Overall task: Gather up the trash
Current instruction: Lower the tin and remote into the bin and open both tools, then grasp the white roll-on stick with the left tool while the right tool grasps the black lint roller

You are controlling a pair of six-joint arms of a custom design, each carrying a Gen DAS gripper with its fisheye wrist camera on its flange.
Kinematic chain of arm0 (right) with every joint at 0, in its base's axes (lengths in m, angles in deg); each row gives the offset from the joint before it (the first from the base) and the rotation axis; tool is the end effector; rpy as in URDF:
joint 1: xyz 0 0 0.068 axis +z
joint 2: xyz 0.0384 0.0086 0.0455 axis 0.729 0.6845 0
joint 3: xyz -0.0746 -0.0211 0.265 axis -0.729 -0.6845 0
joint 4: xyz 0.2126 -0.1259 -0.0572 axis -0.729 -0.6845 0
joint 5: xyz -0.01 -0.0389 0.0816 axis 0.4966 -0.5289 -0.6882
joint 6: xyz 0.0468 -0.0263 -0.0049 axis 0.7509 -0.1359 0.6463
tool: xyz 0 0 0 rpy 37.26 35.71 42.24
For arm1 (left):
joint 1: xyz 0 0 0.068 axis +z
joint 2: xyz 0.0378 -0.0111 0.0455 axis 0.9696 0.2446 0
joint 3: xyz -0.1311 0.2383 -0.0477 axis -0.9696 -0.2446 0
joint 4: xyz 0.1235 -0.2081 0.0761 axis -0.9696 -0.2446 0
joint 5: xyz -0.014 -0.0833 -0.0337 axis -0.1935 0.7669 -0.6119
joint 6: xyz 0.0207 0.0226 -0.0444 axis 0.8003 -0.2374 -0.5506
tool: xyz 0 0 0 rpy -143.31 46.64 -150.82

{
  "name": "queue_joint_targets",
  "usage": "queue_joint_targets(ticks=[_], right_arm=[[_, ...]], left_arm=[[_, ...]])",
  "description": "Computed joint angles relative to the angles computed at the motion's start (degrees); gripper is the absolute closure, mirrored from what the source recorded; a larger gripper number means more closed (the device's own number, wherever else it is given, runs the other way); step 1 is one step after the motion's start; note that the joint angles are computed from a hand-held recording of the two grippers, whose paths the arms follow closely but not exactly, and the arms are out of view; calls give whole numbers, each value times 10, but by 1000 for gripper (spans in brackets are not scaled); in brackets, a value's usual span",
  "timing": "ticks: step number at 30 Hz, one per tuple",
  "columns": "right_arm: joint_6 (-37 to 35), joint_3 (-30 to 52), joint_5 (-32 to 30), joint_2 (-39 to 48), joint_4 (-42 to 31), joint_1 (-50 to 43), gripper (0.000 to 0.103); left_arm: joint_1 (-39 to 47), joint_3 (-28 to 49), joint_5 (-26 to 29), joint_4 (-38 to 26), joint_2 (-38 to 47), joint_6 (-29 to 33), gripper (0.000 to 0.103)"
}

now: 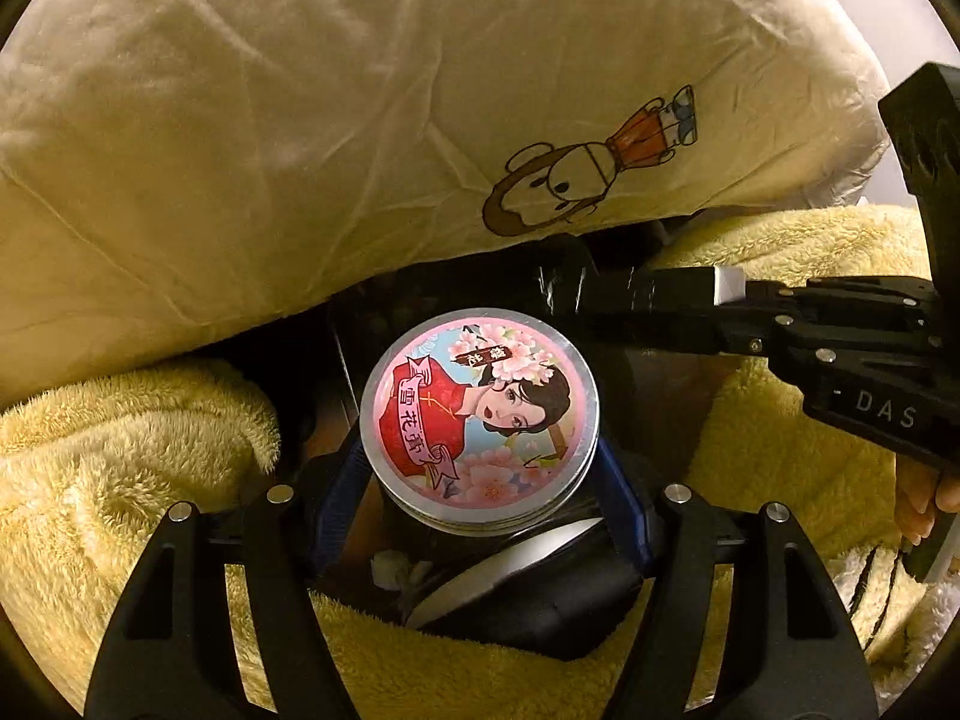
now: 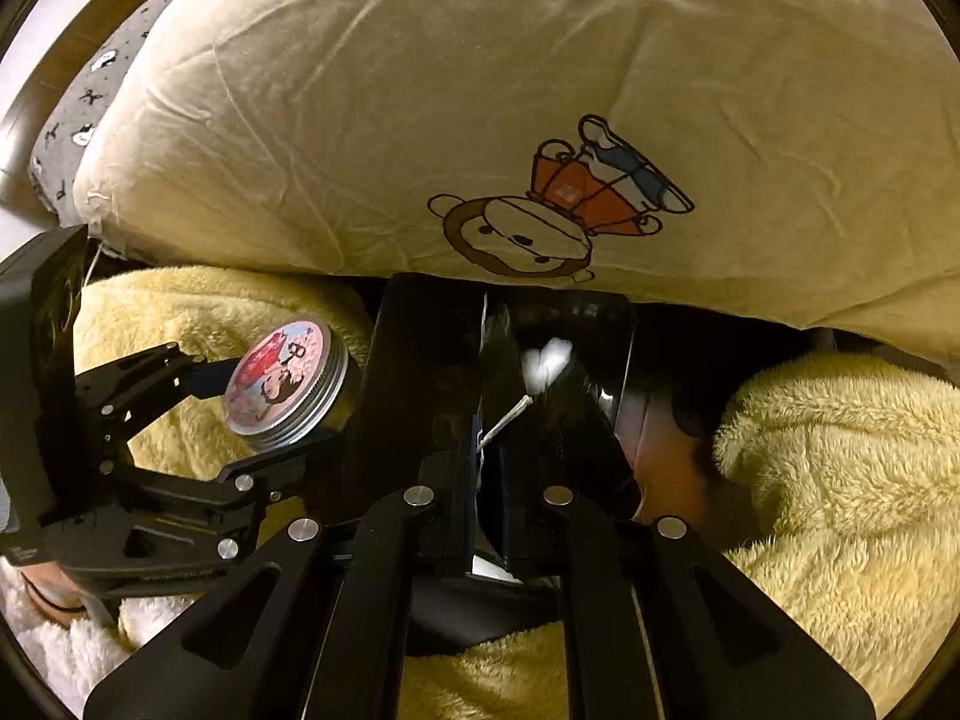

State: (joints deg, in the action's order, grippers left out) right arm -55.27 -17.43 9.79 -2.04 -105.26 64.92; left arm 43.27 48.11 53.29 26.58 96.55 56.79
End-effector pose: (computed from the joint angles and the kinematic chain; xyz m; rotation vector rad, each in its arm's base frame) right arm 0.2040 0.0777 0.1551 -0.2557 2.8915 0.5258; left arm 0.2027 -0.1349 0.1521 0.4597 2.8858 -0.3387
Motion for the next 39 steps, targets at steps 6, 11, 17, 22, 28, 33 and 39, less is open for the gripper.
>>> queue_joint_targets(ticks=[6,11,17,22,28,33,39], right_arm=[[-12,16,-9,8,3,-18,78],[-12,20,4,-21,1,-28,42],[-26,37,45,-88,-7,-52,24],[-50,75,95,-133,-9,-76,19],[-47,135,98,-107,35,-117,18],[-19,189,122,-32,93,-124,18],[-8,286,166,82,126,-93,19]], left_arm=[[-2,10,-9,-7,-4,0,28],[-9,17,-35,-25,-34,-11,25],[19,42,-54,-39,-63,3,21],[37,76,-96,-48,-110,26,19],[80,146,-125,-37,-108,63,18],[129,223,-100,-17,-57,86,18],[145,304,-107,7,43,94,24]])
